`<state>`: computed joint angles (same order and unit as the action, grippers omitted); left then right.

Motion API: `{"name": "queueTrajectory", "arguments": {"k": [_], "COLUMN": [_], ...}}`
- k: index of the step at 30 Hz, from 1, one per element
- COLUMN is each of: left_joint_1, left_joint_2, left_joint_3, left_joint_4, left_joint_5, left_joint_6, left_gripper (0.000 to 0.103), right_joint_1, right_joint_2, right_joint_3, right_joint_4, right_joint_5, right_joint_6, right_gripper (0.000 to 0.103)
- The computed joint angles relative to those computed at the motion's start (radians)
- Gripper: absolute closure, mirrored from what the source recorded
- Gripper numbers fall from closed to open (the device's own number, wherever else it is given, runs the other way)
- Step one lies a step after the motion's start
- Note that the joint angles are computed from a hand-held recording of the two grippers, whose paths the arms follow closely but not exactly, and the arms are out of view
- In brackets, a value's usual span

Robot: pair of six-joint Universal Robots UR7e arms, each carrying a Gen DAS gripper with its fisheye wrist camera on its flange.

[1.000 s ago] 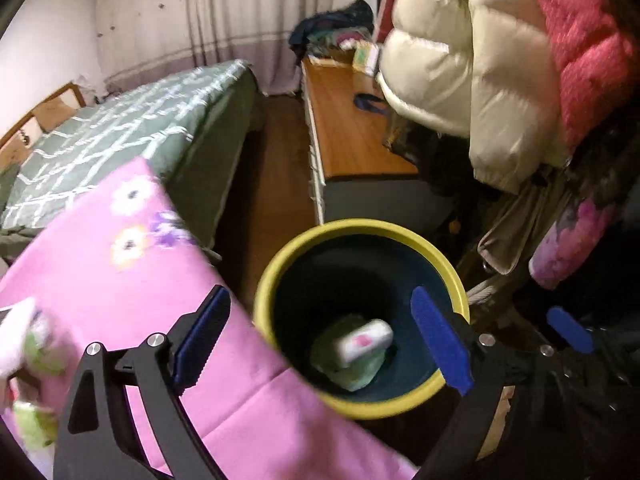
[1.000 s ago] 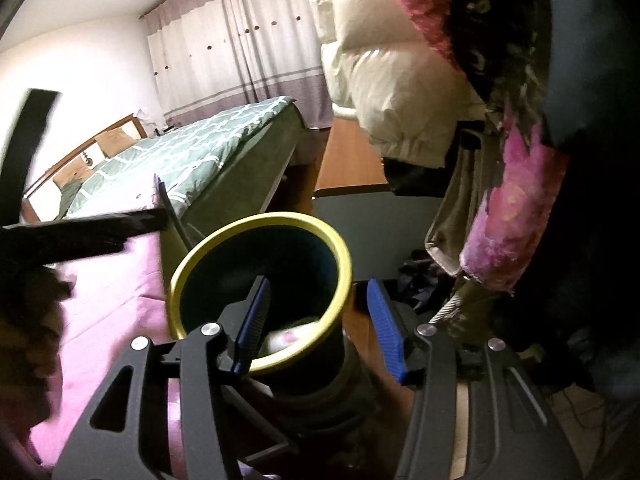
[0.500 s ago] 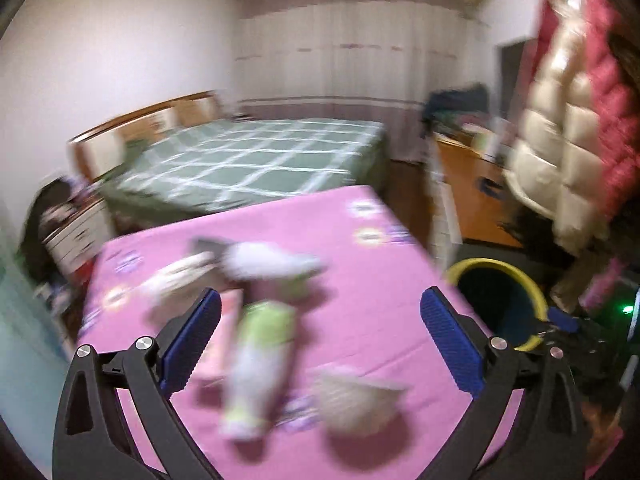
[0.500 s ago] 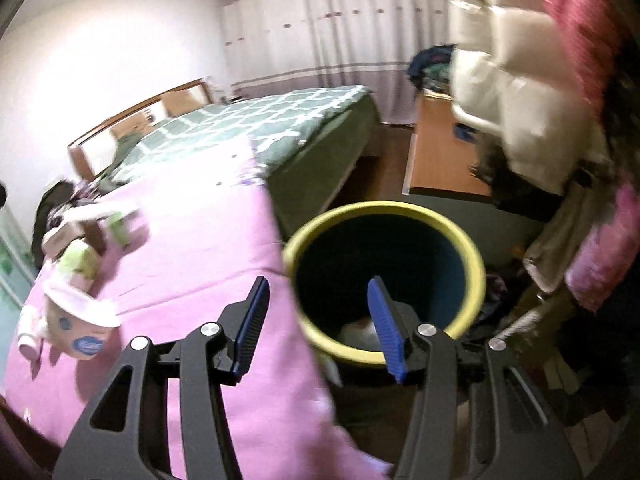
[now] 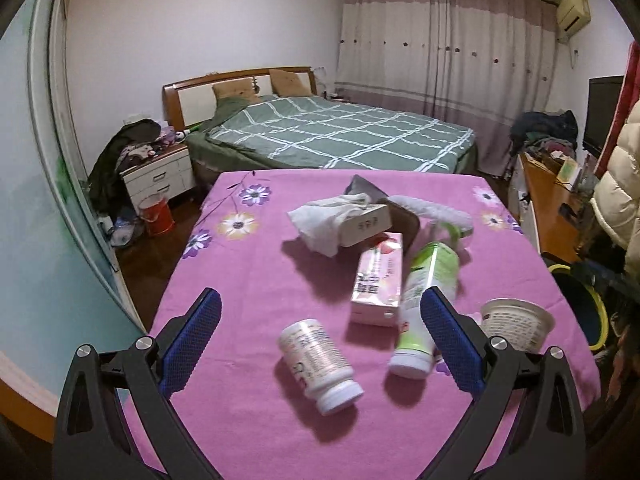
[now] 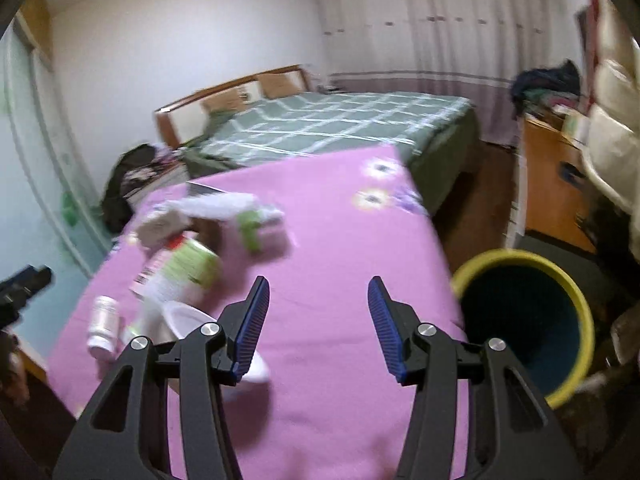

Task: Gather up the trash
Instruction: 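Grasp the white foam net with the right gripper and lift it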

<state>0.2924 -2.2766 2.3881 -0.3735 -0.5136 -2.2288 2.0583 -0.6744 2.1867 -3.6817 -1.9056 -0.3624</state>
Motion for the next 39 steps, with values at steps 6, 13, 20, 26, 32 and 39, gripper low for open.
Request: {"name": "queueTrajectory", "arguments": {"k": [6, 13, 20, 26, 32, 39], "left_joint_1": [0.04, 0.179, 0.3, 0.38, 0.392, 0.388], "left_joint_2": [0.025, 0.07, 0.062, 0.028, 0.011, 0.0], "left_joint_3": [-0.002, -0.027, -0.03, -0.017, -0.005, 0.01], "left_joint_4": [0.029, -0.03, -0.137, -0.265, -0.306, -0.352], "left_joint_5": [0.006, 0.103, 0.176, 0.228, 0.246, 0.244], "left_joint_6": [-0.056, -0.015, 0.089, 0.213, 0.254, 0.302], "left_gripper": [0.005, 0.005, 0.005, 0.005, 0.005, 0.005], "right_joint_1": [0.051, 0.128, 0.171, 0.186, 0.179, 0.161], "right_joint_2": [0.06, 0.171, 0.284, 0.347, 0.378, 0.355], "right_joint_3": [-0.184, -0.389, -0.569, -0.658, -0.702, -0.668], "right_joint_4": [0.233, 0.433, 0.615, 0.686, 0.713, 0.651], "right_joint_5": [0.054, 0.027, -0.087, -0.176, -0.215, -0.174], "right_joint_6": [-0.043, -0.104, -0.164, -0.21, -0.219, -0.224], "right_gripper": [0.054, 0.054, 0.054, 0.054, 0.057, 0.092]}}
